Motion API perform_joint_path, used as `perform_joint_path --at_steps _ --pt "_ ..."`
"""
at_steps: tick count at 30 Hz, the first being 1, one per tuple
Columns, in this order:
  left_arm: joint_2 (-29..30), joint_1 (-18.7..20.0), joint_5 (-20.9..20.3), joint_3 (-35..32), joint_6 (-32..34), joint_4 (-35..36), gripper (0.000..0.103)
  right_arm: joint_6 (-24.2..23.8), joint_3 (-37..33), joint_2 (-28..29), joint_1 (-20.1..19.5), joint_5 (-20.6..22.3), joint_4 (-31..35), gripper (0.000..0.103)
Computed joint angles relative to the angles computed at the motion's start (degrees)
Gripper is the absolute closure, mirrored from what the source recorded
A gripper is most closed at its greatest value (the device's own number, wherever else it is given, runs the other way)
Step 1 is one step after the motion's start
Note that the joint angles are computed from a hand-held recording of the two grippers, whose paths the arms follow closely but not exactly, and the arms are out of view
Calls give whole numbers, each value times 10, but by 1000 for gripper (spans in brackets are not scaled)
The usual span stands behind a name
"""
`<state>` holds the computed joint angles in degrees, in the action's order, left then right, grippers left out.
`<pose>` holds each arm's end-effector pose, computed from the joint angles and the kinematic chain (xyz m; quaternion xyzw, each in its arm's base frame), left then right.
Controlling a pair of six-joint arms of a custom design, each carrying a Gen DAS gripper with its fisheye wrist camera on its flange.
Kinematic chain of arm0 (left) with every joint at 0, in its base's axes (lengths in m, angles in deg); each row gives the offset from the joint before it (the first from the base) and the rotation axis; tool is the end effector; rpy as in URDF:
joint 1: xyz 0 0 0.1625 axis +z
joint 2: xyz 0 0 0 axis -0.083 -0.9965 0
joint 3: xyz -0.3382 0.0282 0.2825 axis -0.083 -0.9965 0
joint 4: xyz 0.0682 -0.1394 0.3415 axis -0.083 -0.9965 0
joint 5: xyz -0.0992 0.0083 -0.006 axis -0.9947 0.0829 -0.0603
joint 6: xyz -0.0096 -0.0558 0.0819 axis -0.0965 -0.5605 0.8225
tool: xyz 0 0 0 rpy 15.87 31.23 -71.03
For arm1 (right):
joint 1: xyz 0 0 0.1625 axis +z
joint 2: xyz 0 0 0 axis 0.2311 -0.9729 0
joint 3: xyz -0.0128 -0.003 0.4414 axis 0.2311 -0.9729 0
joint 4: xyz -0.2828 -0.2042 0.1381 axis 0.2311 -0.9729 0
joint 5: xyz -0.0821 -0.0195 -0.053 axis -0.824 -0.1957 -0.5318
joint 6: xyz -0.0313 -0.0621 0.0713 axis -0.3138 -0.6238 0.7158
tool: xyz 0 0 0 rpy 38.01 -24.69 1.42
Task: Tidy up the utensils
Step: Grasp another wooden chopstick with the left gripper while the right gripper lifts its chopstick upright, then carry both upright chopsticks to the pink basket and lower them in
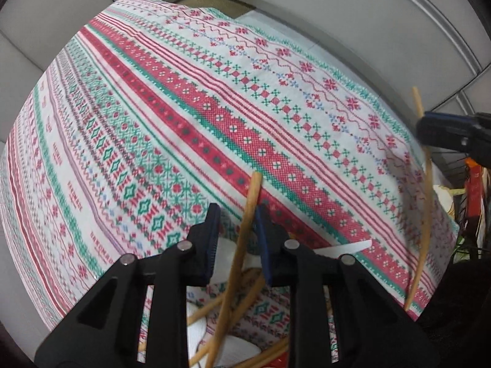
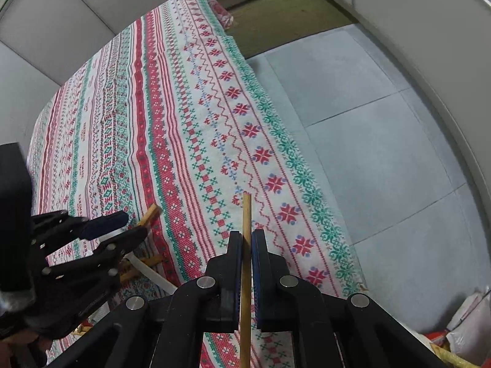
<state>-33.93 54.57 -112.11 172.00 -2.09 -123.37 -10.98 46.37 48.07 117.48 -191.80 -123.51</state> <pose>-0.1662 -0.4881 0.2754 0.4862 0.8126 0.0887 0.3089 0.4052 -0.3709 0.0388 -0.1934 -0.9062 0.2870 0.2431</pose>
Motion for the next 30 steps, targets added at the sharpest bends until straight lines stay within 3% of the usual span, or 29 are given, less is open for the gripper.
perform_joint_path --at_steps 6,8,9,14,30 --pt "26 1 4 -17 -7 19 78 6 2 -3 -1 1 5 98" --pt "36 5 1 -28 -15 22 81 11 1 -4 -1 1 11 98" --pt "32 3 0 -28 -26 27 92 14 0 -4 -1 1 14 98" --pt "23 4 13 -24 -46 5 95 18 -12 0 4 -3 28 98" --pt "-130 -16 6 -35 -95 -15 95 -15 -109 37 64 -49 89 98"
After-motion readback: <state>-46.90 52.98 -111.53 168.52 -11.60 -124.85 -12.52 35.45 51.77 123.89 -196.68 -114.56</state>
